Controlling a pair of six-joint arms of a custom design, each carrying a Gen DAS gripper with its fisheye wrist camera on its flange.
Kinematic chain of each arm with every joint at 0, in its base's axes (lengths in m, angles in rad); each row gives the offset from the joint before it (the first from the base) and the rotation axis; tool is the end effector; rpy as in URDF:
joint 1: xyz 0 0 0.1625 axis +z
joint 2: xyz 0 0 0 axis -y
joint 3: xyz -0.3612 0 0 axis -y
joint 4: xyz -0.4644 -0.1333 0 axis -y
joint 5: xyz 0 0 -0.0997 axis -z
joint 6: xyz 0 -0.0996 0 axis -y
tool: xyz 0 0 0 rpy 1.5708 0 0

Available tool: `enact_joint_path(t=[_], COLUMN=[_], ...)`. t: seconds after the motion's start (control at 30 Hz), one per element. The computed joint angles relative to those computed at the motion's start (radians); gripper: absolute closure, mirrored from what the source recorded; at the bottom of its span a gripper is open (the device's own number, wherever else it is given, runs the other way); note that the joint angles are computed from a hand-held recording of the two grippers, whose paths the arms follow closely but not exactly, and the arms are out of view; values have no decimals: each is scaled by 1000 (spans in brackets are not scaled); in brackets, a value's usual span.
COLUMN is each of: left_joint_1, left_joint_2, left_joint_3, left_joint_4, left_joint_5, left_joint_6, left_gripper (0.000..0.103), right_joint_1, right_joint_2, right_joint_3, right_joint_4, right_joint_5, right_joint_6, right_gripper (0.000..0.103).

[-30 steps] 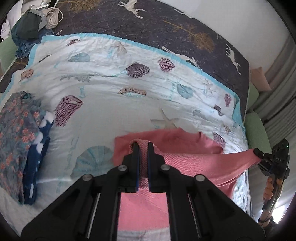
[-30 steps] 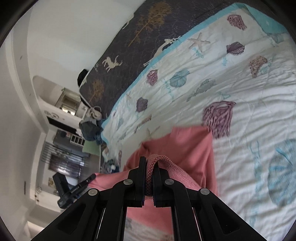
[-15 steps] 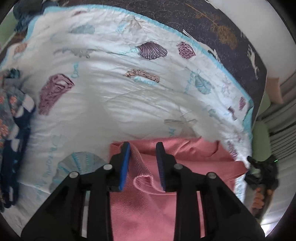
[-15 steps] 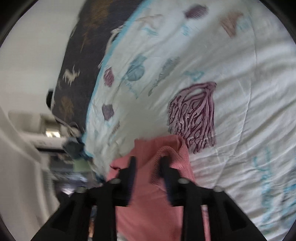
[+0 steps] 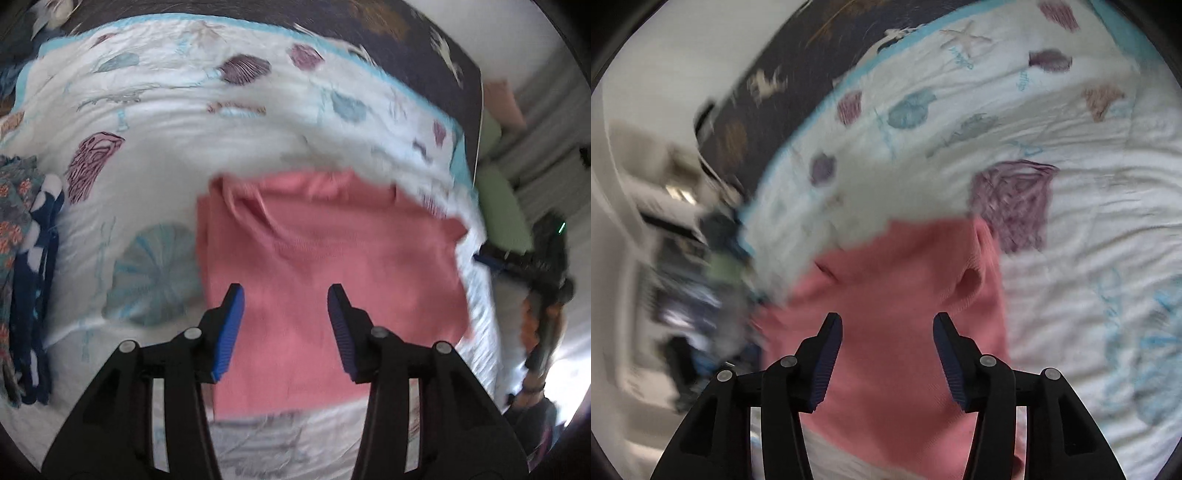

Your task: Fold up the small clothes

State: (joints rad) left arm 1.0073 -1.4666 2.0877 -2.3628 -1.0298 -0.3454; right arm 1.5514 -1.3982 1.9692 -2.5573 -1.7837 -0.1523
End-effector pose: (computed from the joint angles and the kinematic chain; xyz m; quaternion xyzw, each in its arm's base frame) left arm -0.1260 -0.5450 0.1843 0.0818 0.9569 -0.1908 0.2031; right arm 0.1009 -0.5853 0.2185 0.0427 -0.9723 0.1954 0.1212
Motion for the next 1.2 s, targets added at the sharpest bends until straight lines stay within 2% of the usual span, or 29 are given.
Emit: enact_joint_path(t=[0.13,0.2,0.27,0.33,0.37,0.47,0.53,0.63,0.7,0.77,0.83,0.87,0.93,0.97,1.0,1.07,1.1,1.17,1.2], left_joint_1=[-31,-29,-12,12,28,50,63,89,99,106,118,130,140,136,125,94,81,61,52], left_joint_2=[51,98,150,205,245,312,324,331,348,358,353,341,309,284,261,211,179,97,56], left_joint_3=[1,-25,-72,-129,-177,-252,-271,-298,-330,-356,-359,-351,-329,-304,-281,-227,-191,-101,-61], left_joint_4=[39,29,25,23,39,43,-3,-109,-137,-139,-164,-188,-186,-183,-166,-121,-105,-85,-64], left_joint_5=[82,111,109,102,97,92,54,-53,-71,-76,-110,-146,-176,-162,-121,-1,35,58,64], left_joint_6=[41,44,24,-9,-25,-52,-61,-46,-48,-59,-73,-72,-65,-49,-39,-12,2,37,31], left_gripper=[48,45,44,44,44,44,44,43,43,43,43,43,43,43,43,43,43,42,42], right_joint_1=[70,71,71,93,101,116,127,128,128,124,113,111,114,124,142,167,183,206,220], right_joint_2=[58,99,161,245,278,350,389,420,434,439,403,385,337,323,318,305,297,299,318], right_joint_3=[27,8,-23,-55,-72,-129,-174,-233,-257,-277,-267,-248,-179,-147,-118,-80,-58,-25,-16], right_joint_4=[-66,-59,-95,-206,-248,-321,-359,-420,-501,-518,-464,-464,-502,-524,-552,-524,-480,-463,-497], right_joint_5=[-264,-303,-345,-464,-499,-534,-547,-500,-477,-454,-381,-347,-263,-259,-288,-317,-328,-323,-336], right_joint_6=[-182,-177,-192,-240,-262,-285,-288,-282,-269,-220,-161,-165,-257,-316,-366,-388,-389,-443,-493], right_gripper=[50,50,50,51,51,52,52,52,52,52,52,52,52,50,49,43,42,42,41])
